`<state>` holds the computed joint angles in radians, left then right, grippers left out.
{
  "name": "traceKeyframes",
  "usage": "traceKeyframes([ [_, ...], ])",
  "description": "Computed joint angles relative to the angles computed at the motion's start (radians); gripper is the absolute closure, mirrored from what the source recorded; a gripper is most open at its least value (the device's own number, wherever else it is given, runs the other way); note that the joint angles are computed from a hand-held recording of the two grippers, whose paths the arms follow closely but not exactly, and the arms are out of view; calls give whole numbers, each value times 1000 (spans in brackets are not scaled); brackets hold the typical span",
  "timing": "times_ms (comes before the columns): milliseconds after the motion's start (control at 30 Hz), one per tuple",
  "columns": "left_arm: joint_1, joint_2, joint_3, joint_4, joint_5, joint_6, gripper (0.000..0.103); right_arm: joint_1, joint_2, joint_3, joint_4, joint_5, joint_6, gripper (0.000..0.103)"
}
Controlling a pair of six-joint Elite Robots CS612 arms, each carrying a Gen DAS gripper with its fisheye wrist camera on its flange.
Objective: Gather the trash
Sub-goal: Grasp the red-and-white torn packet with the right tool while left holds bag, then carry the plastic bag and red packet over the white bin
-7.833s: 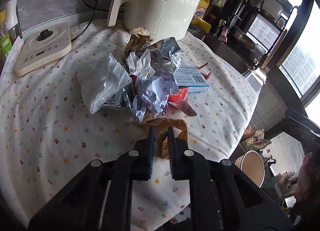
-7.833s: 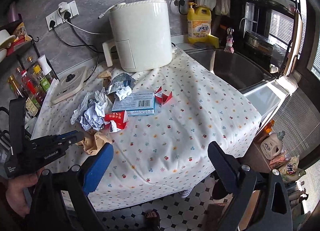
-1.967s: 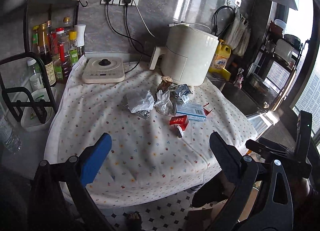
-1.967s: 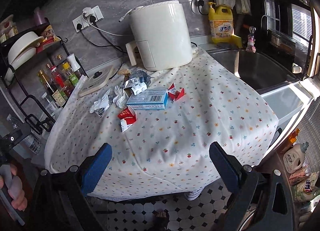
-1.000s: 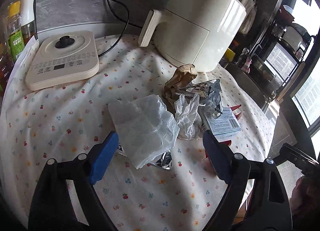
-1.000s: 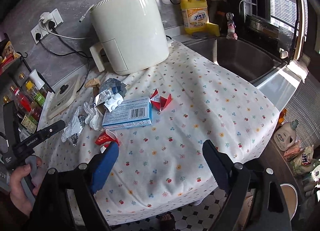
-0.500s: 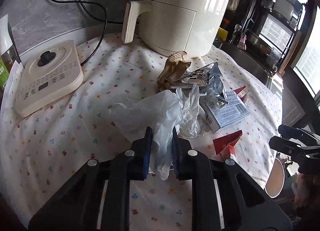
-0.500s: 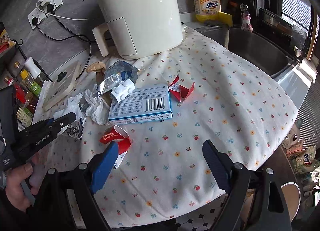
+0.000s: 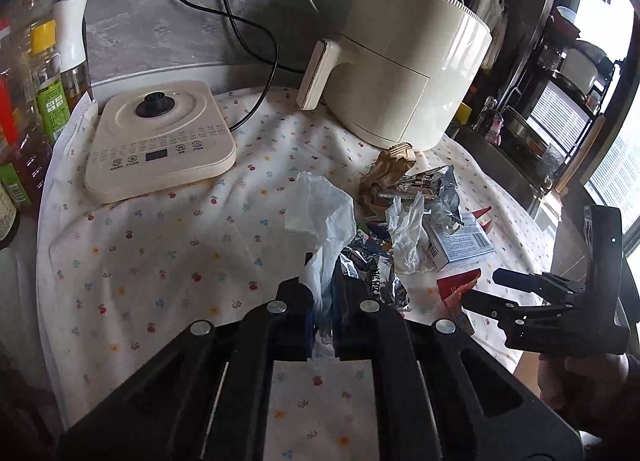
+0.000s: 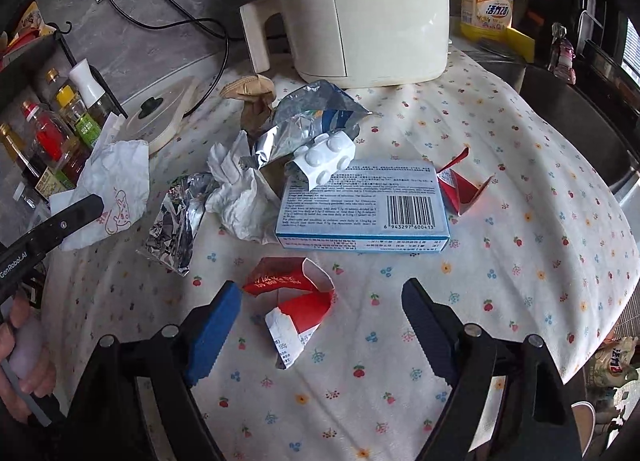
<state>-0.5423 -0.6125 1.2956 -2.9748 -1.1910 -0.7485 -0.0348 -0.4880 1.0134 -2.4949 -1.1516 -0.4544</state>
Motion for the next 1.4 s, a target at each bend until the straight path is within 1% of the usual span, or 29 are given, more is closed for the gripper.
traceKeyframes([
  [100,-4,-9,22,-2,14,-16,96,4,15,-24,37,2,-27,48],
  [133,-6,-11,26,-1,19,-20,96,4,18,-30,51,2,-36,67],
  [200,-11,-15,32,-1,28,-33,96,0,11,-22,51,24,-41,67],
  [233,-15,-17,34,-2,35,-36,96,-5,5,-13,52,50,-47,67],
  [400,-45,-26,39,-16,97,-43,96,-32,-40,58,22,124,-109,67],
  [500,-67,-28,35,-11,133,-60,96,-58,-67,101,6,160,-122,67],
  [633,-101,-22,6,35,163,-85,96,-106,-102,154,-9,202,-140,67],
  [767,-132,-6,-39,68,157,-102,96,-159,-126,190,-13,211,-139,67],
  [867,-153,20,-98,111,149,-98,96,-198,-138,212,-30,206,-137,67],
  [1033,-180,68,-199,146,119,-90,96,-259,-142,225,-34,198,-105,66],
  [1233,-208,137,-342,209,79,-42,96,-324,-136,229,-51,181,-74,66],
  [1400,-234,212,-488,275,30,-3,96,-375,-118,218,-60,140,-30,65],
])
